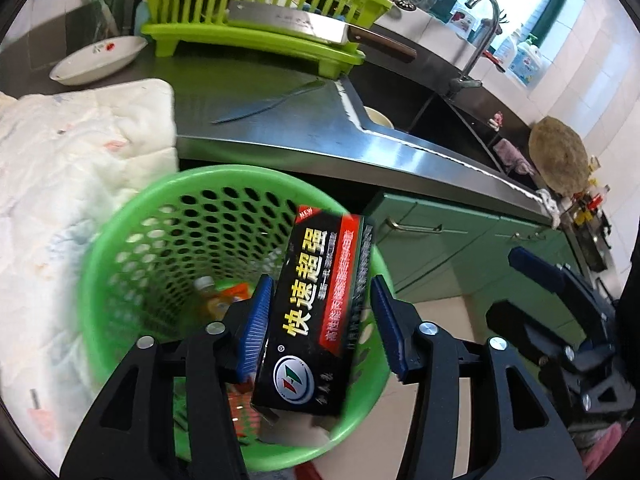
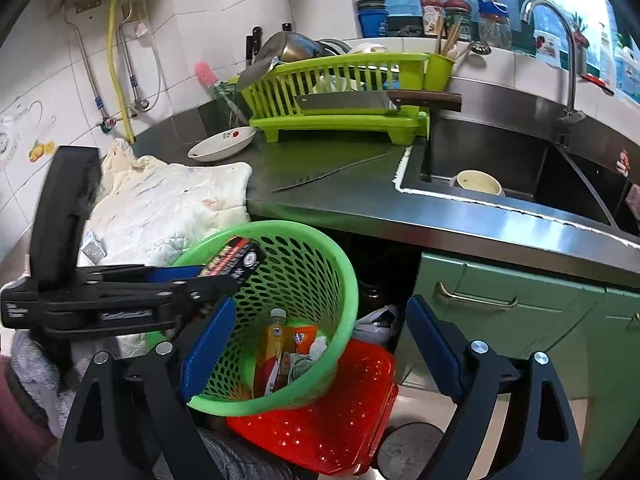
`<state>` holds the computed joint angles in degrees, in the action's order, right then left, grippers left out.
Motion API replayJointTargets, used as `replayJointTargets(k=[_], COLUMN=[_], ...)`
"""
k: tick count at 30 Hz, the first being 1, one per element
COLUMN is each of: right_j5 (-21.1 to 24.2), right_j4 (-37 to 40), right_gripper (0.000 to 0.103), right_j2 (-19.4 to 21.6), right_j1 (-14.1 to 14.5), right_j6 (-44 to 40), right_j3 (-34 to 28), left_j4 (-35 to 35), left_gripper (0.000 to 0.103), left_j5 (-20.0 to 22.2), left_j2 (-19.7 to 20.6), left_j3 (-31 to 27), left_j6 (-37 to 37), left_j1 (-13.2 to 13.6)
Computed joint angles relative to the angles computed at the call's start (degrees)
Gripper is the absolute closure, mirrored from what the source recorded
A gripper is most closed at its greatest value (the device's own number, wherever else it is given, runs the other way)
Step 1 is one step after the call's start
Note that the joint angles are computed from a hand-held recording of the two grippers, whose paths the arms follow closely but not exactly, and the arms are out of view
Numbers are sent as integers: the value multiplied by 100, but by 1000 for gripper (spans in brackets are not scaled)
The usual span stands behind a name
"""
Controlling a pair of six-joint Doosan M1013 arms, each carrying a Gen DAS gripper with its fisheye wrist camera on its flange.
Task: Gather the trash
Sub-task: 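Move the black box over the green basket and open the left gripper, then bring both grippers back over the cloth toward the white paper cup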
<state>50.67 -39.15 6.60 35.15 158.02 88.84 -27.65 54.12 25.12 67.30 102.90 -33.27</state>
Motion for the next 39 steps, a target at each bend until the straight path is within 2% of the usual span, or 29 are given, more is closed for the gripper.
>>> replayJointTargets(k=[2,3,10,18,30,39], right_j5=[-10,5,-70,-139,-65,-109], right_j4=[-25,-38,-39,-98,-126,116], right_gripper=[19,19,19,18,14,14], right_j2=[-27,-34,-50,38,313,615], right_j1=[-6,-6,2,117,385,527], right_j6=[64,91,183,133,-139,-533], right_j3=[41,55,107,-47,-502,-950], left_j4=[-113,-206,-276,-106,596,841], left_gripper=[35,34,34,34,34,34], left_j5=[-113,-157,-210,-476,-828,-976], left_j2=[-4,-6,-132,-528,-1095,-1497], left_j3=[30,48,200,591,1188,1612], left_j6=[12,30,77,94,-210,-226], left_j1=[-10,-5,57,210,484,808])
